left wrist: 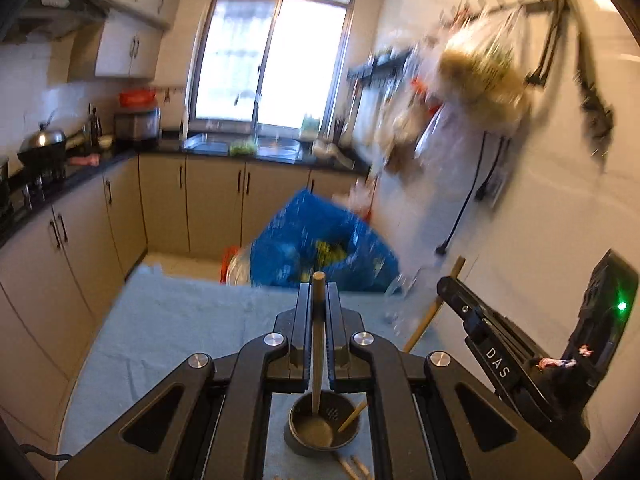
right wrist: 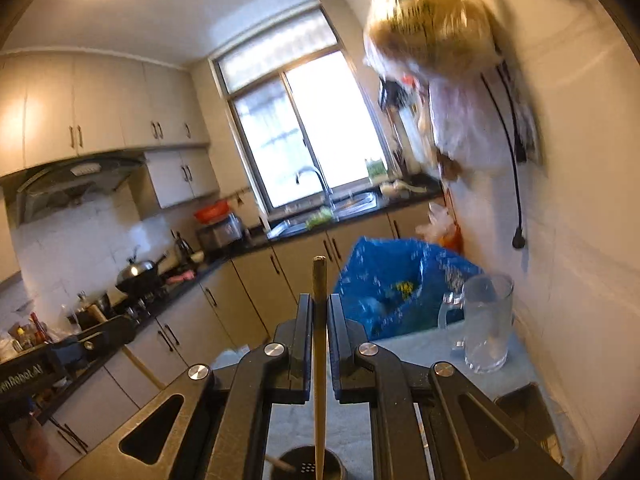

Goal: Organize utensils
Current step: 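Open the left gripper over the cup while the right gripper releases its chopstick, then move both open grippers back to the chopsticks on the cloth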

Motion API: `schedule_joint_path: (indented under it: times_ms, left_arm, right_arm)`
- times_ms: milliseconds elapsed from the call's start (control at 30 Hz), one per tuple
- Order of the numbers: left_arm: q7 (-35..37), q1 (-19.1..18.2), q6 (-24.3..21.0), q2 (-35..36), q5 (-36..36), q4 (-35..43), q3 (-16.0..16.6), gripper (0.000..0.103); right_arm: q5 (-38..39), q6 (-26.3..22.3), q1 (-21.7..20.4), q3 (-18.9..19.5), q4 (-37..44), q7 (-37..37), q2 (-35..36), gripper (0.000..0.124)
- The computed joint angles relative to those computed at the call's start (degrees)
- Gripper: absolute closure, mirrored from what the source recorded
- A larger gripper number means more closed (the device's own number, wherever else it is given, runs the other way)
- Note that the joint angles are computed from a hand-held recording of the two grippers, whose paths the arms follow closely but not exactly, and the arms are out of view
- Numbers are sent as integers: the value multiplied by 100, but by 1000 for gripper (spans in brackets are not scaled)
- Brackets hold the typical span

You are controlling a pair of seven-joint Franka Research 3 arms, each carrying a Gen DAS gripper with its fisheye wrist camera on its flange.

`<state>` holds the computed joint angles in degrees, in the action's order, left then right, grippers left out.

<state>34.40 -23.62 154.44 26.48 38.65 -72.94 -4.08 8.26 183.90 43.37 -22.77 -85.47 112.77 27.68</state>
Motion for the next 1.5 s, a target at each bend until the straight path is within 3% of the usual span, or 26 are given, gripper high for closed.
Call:
schedule_joint_path:
  times_ms: [100, 267, 367, 433, 633, 733, 800, 1033, 1133, 1233, 1367, 1500]
  left_arm:
    - [454, 245, -282, 334, -710, 221, -312, 98]
    - [434, 244, -252, 312, -958, 21, -219, 96]
    - [397, 263, -63, 110, -977, -278, -208, 75]
    - [65, 170, 143, -162, -710, -638, -43, 63]
    - [-783, 185, 604, -1150, 88, -1937, 34, 55]
    - [-1309, 269, 729, -1666, 577, -2686, -47, 46]
    - [-1430, 373, 754, -1890, 692, -3081, -189, 46]
    - [-6, 669, 925, -1888, -513, -3985, -894, 46]
    - [957, 657, 921, -1563, -1286, -3922, -1159, 46]
    - [1707, 510, 754, -1163, -1558, -3617, -1278, 46]
    - [2297, 244, 276, -647, -1704, -3051, -1246, 48]
    - [2474, 5, -315, -165, -1744, -2405, -1089, 65]
  right_arm:
    - [-6, -390, -481, 577, 173, -140, 141, 116]
    - [-206, -614, -854, 989, 160, -126, 197, 116]
    - [-233, -669, -1017, 1183, 173, -55, 192, 95]
    - [-337, -591, -923, 1076, 16, 57, 90, 84]
    - [-745, -294, -323, 398, -806, 423, -506, 70]
    - [-985, -178, 22, 46, -1471, 534, -956, 61]
    - [-1234, -232, 222, -148, -1931, 627, -1261, 59]
    - [-1000, -777, -845, 1127, -3403, -90, -2056, 59]
    - [7, -940, -1507, 1916, -3803, -1097, -2149, 63]
    - [1159, -1111, -2096, 2636, -4005, -2060, -2161, 71]
    - [1673, -1051, -2343, 2937, -4204, -2463, -2205, 71]
    - [2139, -1027, -2449, 3091, -4198, -2946, -2197, 72]
